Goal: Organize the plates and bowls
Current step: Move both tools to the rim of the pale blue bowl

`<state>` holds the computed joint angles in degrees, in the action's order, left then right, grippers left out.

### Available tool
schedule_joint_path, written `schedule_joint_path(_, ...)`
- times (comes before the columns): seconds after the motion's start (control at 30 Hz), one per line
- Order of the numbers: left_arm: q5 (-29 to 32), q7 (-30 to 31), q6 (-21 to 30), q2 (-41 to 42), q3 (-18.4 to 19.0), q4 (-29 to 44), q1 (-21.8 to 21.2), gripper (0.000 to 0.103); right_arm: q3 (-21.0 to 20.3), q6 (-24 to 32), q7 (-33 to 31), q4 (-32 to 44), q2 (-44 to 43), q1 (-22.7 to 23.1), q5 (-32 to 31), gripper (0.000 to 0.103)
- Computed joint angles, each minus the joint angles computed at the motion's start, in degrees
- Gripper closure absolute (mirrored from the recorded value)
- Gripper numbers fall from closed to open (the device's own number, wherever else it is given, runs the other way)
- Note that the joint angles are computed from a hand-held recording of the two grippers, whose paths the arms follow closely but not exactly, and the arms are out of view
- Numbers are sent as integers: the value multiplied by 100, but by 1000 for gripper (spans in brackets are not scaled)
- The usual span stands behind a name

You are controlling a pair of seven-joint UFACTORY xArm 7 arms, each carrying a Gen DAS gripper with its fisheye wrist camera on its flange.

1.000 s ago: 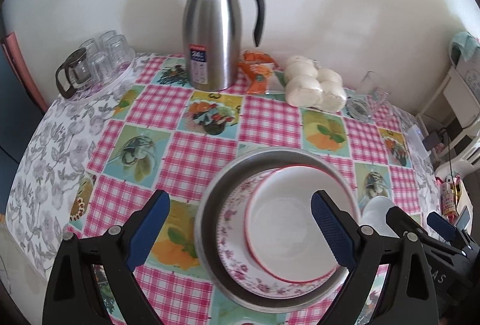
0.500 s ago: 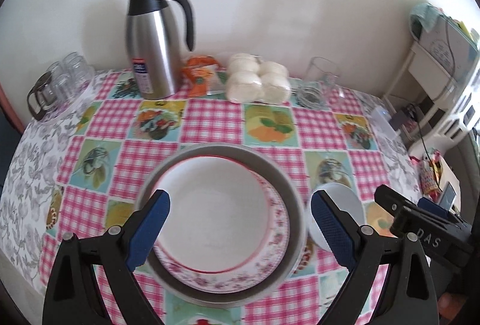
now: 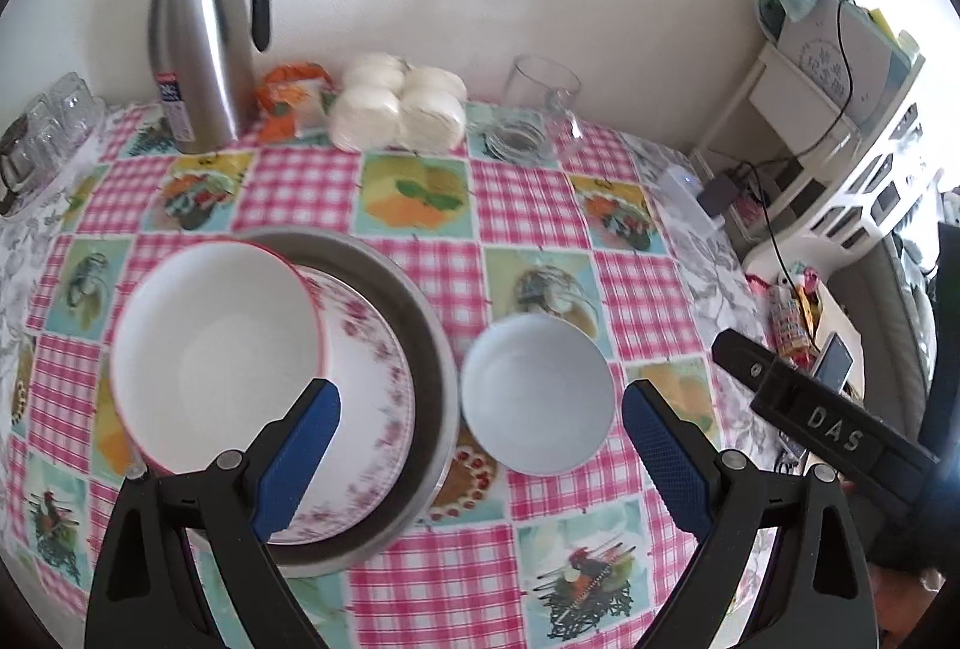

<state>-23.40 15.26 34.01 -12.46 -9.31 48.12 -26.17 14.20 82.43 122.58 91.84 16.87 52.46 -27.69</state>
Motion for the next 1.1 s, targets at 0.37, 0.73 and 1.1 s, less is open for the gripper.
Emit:
schedule_joint_path(0.37, -353, -136, 228, 377, -139, -12, -170, 8, 123, -405, 346, -715, -341, -204, 223, 0)
schedule_joint_path(0.73, -708, -532, 428, 688, -159, -3, -42, 20, 103, -1276, 517, -1190, -265, -365, 315, 0)
schedule_joint_path(1.1, -882, -919, 504, 850, -192, -55, 64, 40, -5, -2141, 420, -1371, -33, -414, 323, 11)
